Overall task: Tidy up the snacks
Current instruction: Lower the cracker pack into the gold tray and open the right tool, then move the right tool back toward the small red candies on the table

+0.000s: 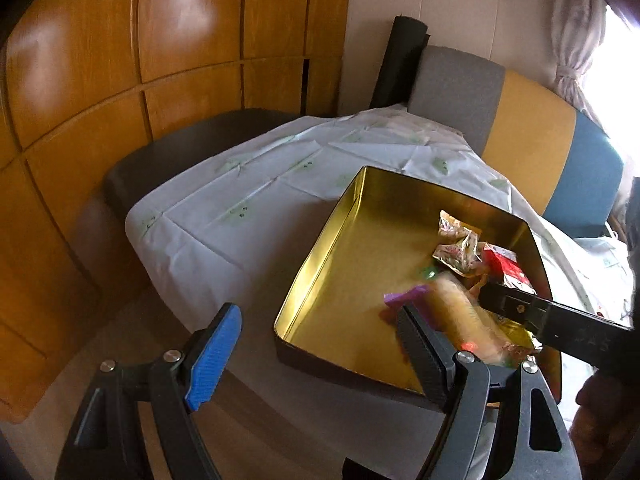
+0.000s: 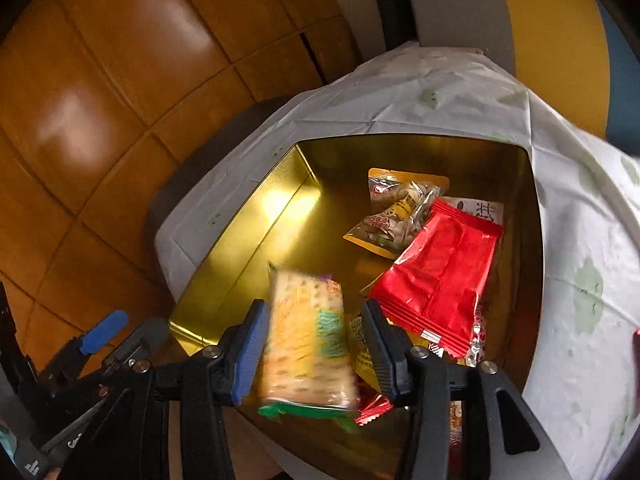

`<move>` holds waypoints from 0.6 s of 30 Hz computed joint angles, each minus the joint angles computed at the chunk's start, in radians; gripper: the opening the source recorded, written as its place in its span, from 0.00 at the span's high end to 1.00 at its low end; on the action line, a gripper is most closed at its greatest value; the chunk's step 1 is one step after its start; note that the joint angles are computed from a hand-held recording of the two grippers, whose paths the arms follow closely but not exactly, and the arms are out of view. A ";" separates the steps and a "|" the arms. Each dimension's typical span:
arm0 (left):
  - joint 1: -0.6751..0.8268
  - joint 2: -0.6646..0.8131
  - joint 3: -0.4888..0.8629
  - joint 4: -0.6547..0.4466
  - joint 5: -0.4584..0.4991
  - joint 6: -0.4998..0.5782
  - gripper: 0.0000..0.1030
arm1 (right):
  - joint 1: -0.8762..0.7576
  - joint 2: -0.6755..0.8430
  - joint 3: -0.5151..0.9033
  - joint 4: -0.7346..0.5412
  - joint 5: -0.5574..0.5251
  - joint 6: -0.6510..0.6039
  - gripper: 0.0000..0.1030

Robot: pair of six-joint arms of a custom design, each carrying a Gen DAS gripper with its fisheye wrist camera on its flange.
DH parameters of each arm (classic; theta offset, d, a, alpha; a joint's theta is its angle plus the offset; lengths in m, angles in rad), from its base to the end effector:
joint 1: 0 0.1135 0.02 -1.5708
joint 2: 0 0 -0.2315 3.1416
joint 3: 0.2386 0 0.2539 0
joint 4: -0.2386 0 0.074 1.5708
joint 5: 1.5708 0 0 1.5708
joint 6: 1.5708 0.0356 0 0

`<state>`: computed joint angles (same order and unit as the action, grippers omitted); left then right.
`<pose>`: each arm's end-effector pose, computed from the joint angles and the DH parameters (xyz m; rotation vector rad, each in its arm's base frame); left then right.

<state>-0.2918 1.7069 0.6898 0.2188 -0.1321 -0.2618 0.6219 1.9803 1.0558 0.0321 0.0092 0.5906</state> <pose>0.2968 -0.0842 0.0863 -0.0281 2.3629 -0.1122 0.3070 0.2196 0.0797 -0.0355 2.5335 0.4998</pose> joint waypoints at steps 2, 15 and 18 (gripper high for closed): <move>-0.003 -0.003 -0.002 0.005 0.003 -0.004 0.22 | 0.014 -0.015 0.000 -0.030 0.014 -0.012 0.50; -0.067 -0.075 -0.035 0.000 -0.027 0.019 0.22 | 0.071 -0.264 -0.249 0.015 0.230 0.051 0.50; -0.095 -0.094 -0.047 -0.002 -0.041 0.021 0.22 | 0.076 -0.343 -0.333 0.009 0.279 0.072 0.50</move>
<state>-0.3872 1.6133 0.6428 0.2170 -0.1733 -0.2405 0.6984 1.6371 0.7232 0.0413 0.2883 0.6621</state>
